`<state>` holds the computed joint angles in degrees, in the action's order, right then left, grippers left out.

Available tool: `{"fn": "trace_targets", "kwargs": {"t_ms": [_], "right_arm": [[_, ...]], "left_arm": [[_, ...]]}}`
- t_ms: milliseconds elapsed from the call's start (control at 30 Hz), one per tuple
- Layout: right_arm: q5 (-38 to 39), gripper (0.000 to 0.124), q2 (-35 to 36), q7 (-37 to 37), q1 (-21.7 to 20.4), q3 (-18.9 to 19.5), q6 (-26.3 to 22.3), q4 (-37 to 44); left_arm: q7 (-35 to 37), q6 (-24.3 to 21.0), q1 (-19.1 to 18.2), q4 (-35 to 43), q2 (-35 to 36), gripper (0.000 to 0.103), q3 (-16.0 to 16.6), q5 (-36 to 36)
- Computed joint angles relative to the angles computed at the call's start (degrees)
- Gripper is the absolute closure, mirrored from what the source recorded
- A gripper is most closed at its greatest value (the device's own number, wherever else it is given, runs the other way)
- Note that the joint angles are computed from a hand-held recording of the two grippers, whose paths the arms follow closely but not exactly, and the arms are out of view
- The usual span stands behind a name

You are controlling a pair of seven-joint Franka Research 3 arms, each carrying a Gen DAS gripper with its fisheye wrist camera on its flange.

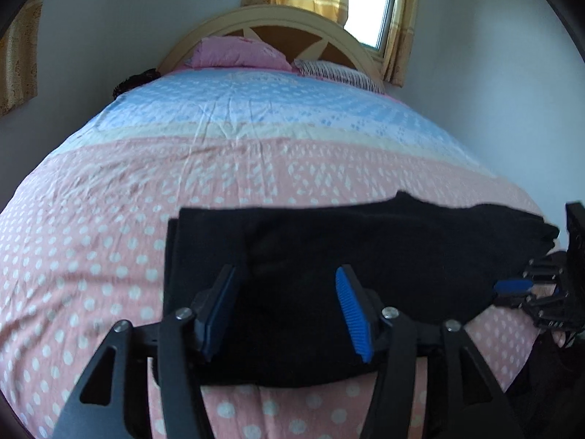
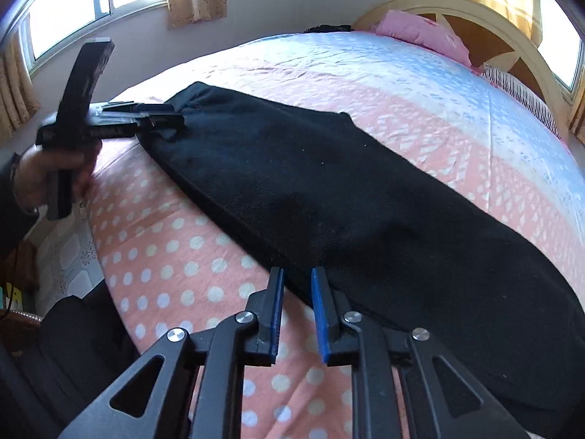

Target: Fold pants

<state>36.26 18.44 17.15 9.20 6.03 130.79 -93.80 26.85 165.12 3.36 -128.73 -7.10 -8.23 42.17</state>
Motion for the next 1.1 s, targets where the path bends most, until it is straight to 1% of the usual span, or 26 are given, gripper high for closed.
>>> {"fn": "trace_targets", "kwargs": {"t_ms": [33,67,100,133,167,200,267,300,367,433,467,533,567,600,667,767,900,1000,1033,1067,1100], "right_arm": [[1.47,0.107,-0.22,-0.54,-0.84,0.12,-0.99,0.25],[3.26,0.106,-0.2,-0.89,-1.94,0.05,-2.38,1.0],[4.13,0.102,0.03,-0.52,-2.57,-0.24,-3.14,1.81],[4.78,0.098,0.38,0.24,-3.21,-0.61,-4.02,2.78],[5.49,0.094,0.95,1.2,-4.04,-1.05,-4.88,4.08],[6.36,0.094,1.58,2.41,-4.99,-1.47,-5.56,5.46],[7.52,0.094,3.14,5.75,-7.12,-2.49,-6.82,8.64],[7.97,0.094,3.79,7.37,-8.11,-2.91,-6.7,9.88],[8.47,0.094,6.08,12.91,-10.61,-4.0,-7.5,14.05],[8.76,0.094,9.2,18.79,-13.41,-4.7,-8.79,19.03],[8.23,0.094,10.91,22.33,-14.5,-5.33,-7.93,21.56],[6.79,0.094,12.93,27.46,-16.1,-6.08,-5.38,24.22],[6.06,0.094,14.41,30.82,-17.01,-6.51,-4.99,26.25],[5.58,0.094,16.24,34.45,-18.19,-6.83,-5.3,28.82],[4.89,0.094,19.96,39.8,-20.55,-6.66,-6.63,34.18],[3.91,0.093,23.1,44.29,-23.07,-5.49,-6.71,38.13],[3.2,0.086,27.95,46.14,-26.65,-2.32,-9.14,44.63],[3.2,0.086,30.01,45.94,-28.39,-0.44,-10.56,47.17],[3.27,0.085,30.01,45.62,-28.71,-0.02,-10.6,46.91],[3.32,0.085,30.51,45.34,-29.03,0.3,-10.91,47.46],[3.47,0.085,31.04,45.22,-29.29,0.62,-11.11,48.04]], "left_arm": [[-0.84,-1.84,0.0,0.28,0.31,0.045,-0.73,1.62],[-3.3,-3.74,0.74,0.77,0.1,0.045,-2.22,5.33],[-2.41,-4.68,-0.5,1.27,0.03,0.045,-1.71,5.02],[-1.41,-4.0,-1.15,1.58,-0.15,0.045,-1.45,3.94],[-1.98,-3.5,-1.37,2.32,-0.22,0.045,-1.61,4.61],[-2.06,-3.31,-1.69,3.38,-0.06,0.045,-1.84,5.18],[0.6,-3.37,-3.13,6.92,1.7,0.045,-2.24,4.32],[3.68,-3.23,-4.24,8.99,3.16,0.045,-2.24,2.13],[12.41,-2.91,-6.67,13.47,6.95,0.045,-2.24,-5.57],[21.61,-2.65,-8.66,18.71,11.68,0.045,-3.16,-13.41],[26.19,-3.02,-9.35,21.38,13.96,0.045,-3.85,-17.09],[32.6,-4.06,-11.09,27.55,19.11,0.046,-5.2,-21.37],[35.54,-4.89,-11.8,30.36,21.3,0.049,-5.85,-23.09],[38.49,-6.05,-12.55,33.81,23.92,0.053,-6.52,-24.63],[42.88,-8.51,-14.44,40.49,28.78,0.055,-7.29,-26.7],[48.38,-12.53,-17.27,50.46,35.63,0.057,-7.95,-28.9],[52.29,-19.43,-21.46,62.51,43.17,0.058,-6.75,-29.85],[53.49,-26.02,-24.76,72.99,49.42,0.058,-4.39,-29.16],[54.09,-27.69,-25.42,75.49,50.89,0.059,-3.78,-28.97],[54.6,-29.86,-26.23,79.26,53.16,0.063,-3.27,-28.94],[54.77,-31.01,-26.59,81.04,54.18,0.064,-2.86,-29.13]]}}
